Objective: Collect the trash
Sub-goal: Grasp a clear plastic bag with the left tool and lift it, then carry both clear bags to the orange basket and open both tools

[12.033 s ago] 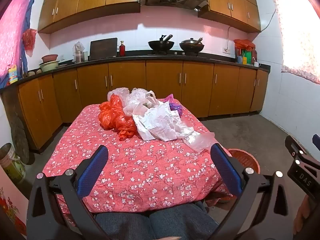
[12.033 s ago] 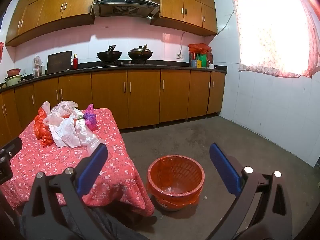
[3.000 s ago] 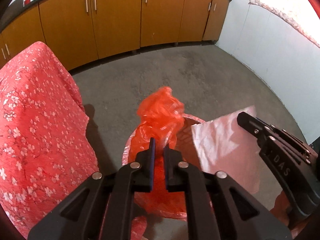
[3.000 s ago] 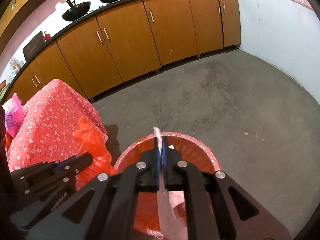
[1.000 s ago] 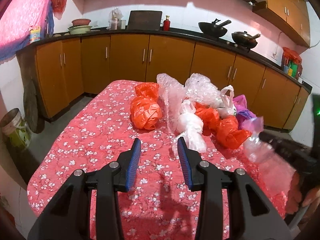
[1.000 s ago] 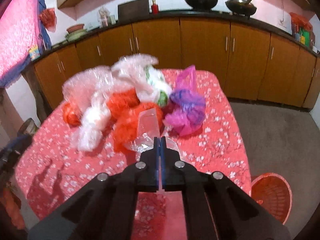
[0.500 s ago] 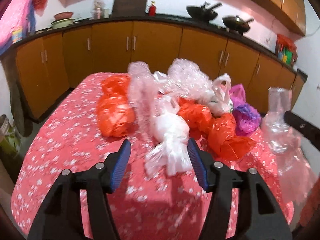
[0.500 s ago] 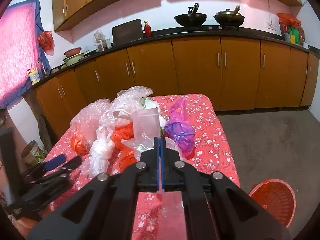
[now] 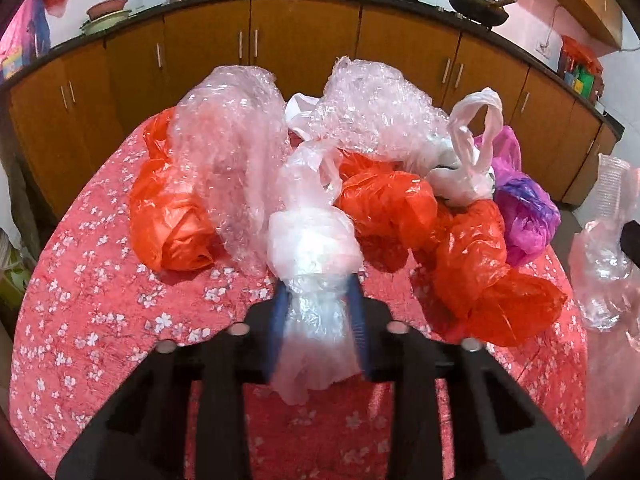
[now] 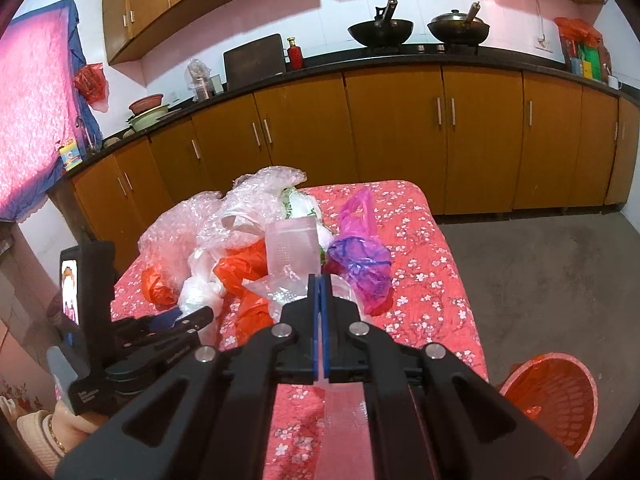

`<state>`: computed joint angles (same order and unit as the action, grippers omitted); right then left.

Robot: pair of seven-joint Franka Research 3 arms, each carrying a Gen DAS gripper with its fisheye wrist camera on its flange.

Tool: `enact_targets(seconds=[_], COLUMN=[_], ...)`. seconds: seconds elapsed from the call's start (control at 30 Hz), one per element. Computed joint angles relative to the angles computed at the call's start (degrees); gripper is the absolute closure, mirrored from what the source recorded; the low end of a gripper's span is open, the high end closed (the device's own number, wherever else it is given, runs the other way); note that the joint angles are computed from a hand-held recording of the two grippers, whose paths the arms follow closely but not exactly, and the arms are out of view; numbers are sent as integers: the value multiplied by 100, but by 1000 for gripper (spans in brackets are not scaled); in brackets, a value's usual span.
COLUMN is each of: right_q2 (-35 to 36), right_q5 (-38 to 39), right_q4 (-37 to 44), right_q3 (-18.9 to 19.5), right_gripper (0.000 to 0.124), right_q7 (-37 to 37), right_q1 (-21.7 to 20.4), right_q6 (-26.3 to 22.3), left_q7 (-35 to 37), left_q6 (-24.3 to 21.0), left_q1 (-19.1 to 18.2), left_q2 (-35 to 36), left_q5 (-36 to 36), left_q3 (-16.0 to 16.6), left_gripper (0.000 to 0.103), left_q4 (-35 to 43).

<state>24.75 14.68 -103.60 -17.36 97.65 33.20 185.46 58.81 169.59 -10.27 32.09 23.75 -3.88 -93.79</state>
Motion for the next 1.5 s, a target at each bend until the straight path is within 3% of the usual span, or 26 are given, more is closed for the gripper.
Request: enact_targets(seconds=[0.07,0.3,0.47,0.57,0.73,0.9,0.97,1.07,1.17,1.23,1.33,1.5], right_q2=[-15,-216,-387,-484,-673,-860,-944,-1040,-1086,-1125,-1190,-1289], right_q5=[5,176,356,444,649,1088,1366,1896,2522,2997,3526,4068], right_q4=[-12,-215,-346,-410,-638,-903,-1039,-1201,-1296,-1393,-1529,-1759], right_q3=[44,559,1112,1523,1624,1232,1002,633,207,-92,-272,-205], right_gripper=[121,121,121,121,121,121,121,121,121,121,121,121], right_q7=[-19,-264,-533,-669,-861,-1156,-1350,-1744,-2244,-2595,-2986,-3403], right_q1=[-34,-431,-864,-1215,-1324,-1036,-869,-615,-295,-100,-76,-377], right_q6=[23,250,433,544,758,901,975,1052,1088,1130,1202,1346], left_q7=[90,89,-275,-649,-1131,-1161,-937,-664,-198,60,478,975], left_q6=[144,918,1346,1465,1511,1557,1542,1530,1448,1420,1338,1198], left_q1=[94,154,-325,-815,-1258,-1097,-779,-628,-298,-207,-26,-27], left_q2=[-82,-822,-1369,-1524,-1668,-1634,-1609,-1501,-1320,-1214,-1009,-683], left_q5=[-45,12,360,609,1061,1210,1103,954,676,510,218,-174], left_q3=[-96,-6,663,1231,1672,1328,874,481,-188,-467,-965,-1439], left_gripper=[86,88,89,89,89,89,89,89,89,89,89,89], left_q4=[-138,-1157,-1780,-1895,-1847,-1671,-1621,-1491,-1302,-1207,-1019,-749])
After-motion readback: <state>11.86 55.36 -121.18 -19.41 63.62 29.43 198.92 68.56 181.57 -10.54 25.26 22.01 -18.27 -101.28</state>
